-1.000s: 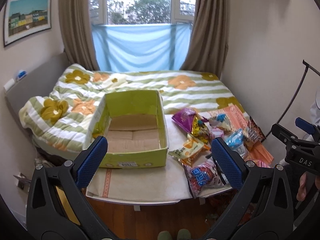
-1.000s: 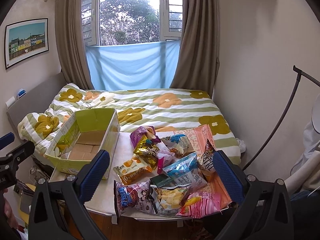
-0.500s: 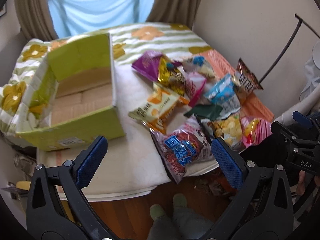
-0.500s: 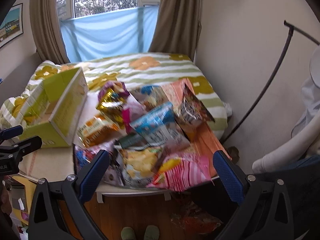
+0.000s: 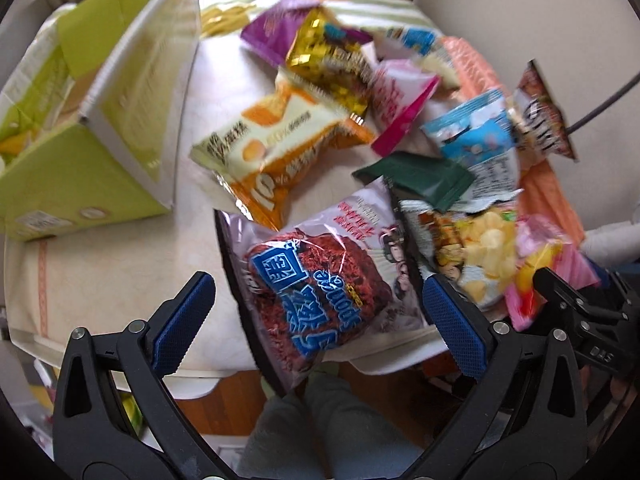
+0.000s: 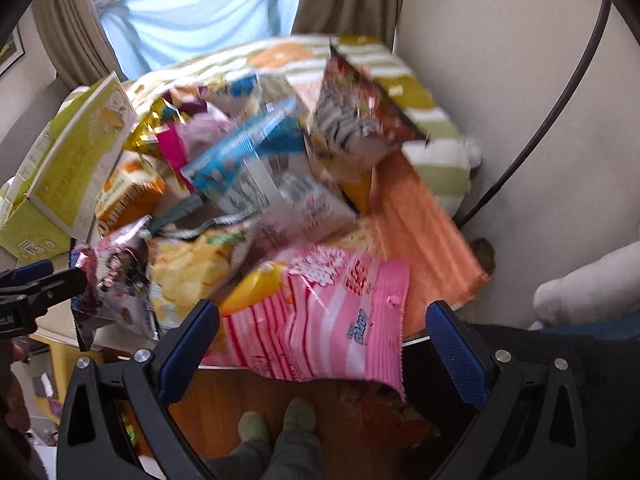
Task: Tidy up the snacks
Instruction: 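Grasp the blue-lettered sponge cake bag with left tool while right grasps pink marshmallow bag, then carry the sponge cake bag into the box and open the left tool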
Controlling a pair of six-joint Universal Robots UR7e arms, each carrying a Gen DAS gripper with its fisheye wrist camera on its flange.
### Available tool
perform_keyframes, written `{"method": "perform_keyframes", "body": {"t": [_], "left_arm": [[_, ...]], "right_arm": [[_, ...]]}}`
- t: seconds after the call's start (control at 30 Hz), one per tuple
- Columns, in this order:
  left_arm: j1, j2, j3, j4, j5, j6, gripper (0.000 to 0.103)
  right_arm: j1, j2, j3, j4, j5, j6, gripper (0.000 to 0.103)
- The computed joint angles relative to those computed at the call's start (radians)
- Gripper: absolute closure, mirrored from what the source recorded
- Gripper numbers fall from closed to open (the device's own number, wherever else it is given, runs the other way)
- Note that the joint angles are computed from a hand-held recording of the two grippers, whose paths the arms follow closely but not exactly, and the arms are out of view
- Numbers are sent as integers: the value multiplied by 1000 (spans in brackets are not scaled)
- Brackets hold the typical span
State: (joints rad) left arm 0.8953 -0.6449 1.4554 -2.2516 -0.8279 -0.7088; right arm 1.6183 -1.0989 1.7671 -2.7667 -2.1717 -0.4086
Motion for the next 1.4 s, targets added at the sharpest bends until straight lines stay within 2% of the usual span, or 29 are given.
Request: {"method": "perform_keyframes", "body": {"t": [0.17,0.4,0.53,0.57,0.6,0.63,0.7,0.73,1.1,1.4], "left_arm": [[29,37,-44,51,-34,-52,0],[56,57,-51,23,-86,-73,1],[65,44,-16,-36,-102,-69,11],[65,40,-6,-51,-99,-64,14],[63,37,3,-58,-97,-63,16],[63,34,9,-62,-96,-61,16],[58,28,17,-62,-87,-63,19],[55,25,19,-59,-80,-65,19],[-3,-21,36,-33,1,-72,20],[-60,-87,91,-91,68,-78,20]], "right_arm": [[-30,23,-50,123,22,71,0],[-47,42,-82,161,48,62,0],[-56,44,-93,173,59,51,0],[-59,47,-96,172,61,48,1],[-62,41,-94,175,65,45,8],[-64,39,-95,179,69,45,21],[-66,34,-99,200,69,47,34],[-68,29,-96,198,73,45,36],[-56,-38,-46,157,89,15,42],[-6,-88,-18,101,79,-42,42]]}}
